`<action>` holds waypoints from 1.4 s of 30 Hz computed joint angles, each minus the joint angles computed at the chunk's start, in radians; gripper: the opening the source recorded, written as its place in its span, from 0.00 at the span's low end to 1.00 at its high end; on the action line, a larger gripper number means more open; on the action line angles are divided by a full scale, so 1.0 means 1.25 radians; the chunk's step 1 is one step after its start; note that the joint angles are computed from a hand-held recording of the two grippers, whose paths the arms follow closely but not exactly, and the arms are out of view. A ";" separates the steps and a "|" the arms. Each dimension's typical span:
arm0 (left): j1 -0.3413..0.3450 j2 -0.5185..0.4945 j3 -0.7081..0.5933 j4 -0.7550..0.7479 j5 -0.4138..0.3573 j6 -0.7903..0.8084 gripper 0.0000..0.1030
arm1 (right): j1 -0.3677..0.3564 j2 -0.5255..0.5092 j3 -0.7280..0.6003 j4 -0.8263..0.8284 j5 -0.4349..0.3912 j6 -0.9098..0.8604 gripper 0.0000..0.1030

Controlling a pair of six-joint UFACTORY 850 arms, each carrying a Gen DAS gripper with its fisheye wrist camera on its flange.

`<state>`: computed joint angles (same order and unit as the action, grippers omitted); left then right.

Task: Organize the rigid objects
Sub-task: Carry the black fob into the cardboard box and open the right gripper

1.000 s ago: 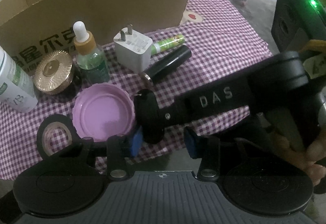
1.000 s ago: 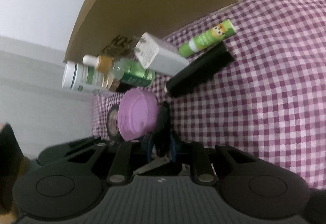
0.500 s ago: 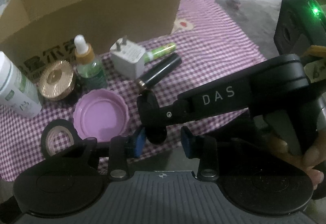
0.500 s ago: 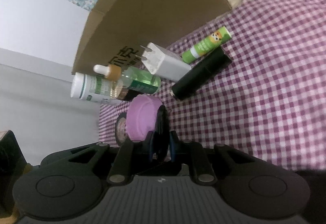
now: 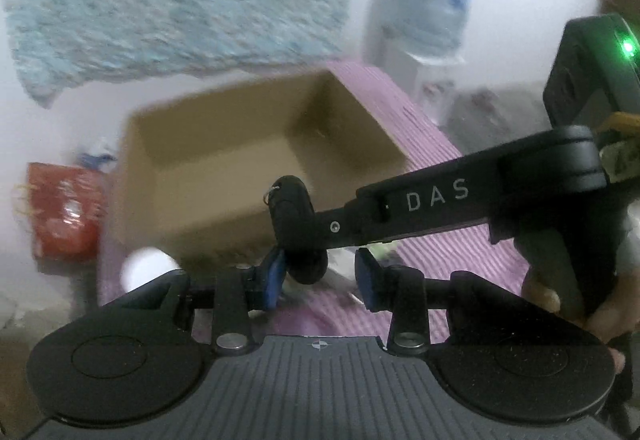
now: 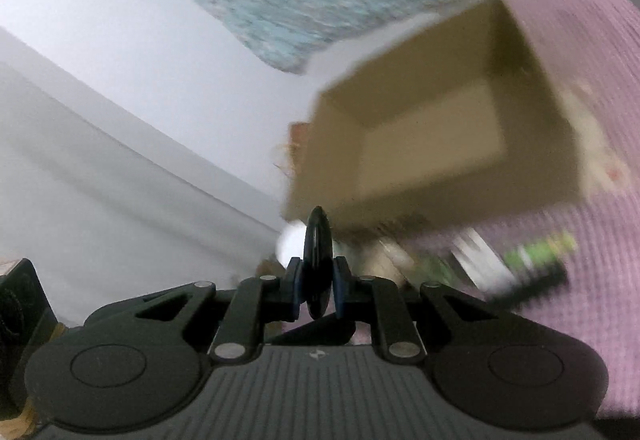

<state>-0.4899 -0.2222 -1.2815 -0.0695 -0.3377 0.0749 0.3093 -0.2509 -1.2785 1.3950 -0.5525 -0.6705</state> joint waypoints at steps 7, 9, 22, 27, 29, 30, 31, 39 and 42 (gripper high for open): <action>0.067 -0.125 -0.163 0.060 -0.084 -0.113 0.37 | -0.001 -0.256 -0.326 -0.156 -0.112 0.206 0.16; 0.084 -0.151 -0.189 0.063 -0.102 -0.121 0.37 | -0.001 -0.313 -0.391 -0.186 -0.142 0.246 0.16; 0.130 -0.184 -0.217 0.082 -0.149 -0.207 0.40 | 0.020 -0.584 -0.724 -0.428 -0.240 0.606 0.17; 0.136 -0.177 -0.213 0.081 -0.147 -0.216 0.41 | 0.010 -0.565 -0.676 -0.354 -0.247 0.583 0.19; 0.136 -0.165 -0.205 0.070 -0.142 -0.211 0.42 | 0.001 -0.528 -0.617 -0.304 -0.245 0.525 0.19; 0.136 -0.160 -0.199 0.068 -0.137 -0.210 0.42 | -0.004 -0.513 -0.598 -0.291 -0.242 0.515 0.19; 0.135 -0.149 -0.190 0.066 -0.130 -0.212 0.42 | -0.009 -0.501 -0.581 -0.271 -0.239 0.496 0.19; 0.103 -0.055 -0.104 0.009 -0.064 -0.172 0.52 | -0.084 -0.205 -0.170 0.026 -0.208 0.153 0.19; 0.086 -0.028 -0.073 -0.046 -0.049 -0.112 0.54 | -0.115 -0.092 -0.012 0.118 -0.196 0.052 0.19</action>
<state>-0.3824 -0.2567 -1.3732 -0.1274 -0.3985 -0.0647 0.1658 -0.3665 -1.2933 1.5421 -0.7977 -0.6054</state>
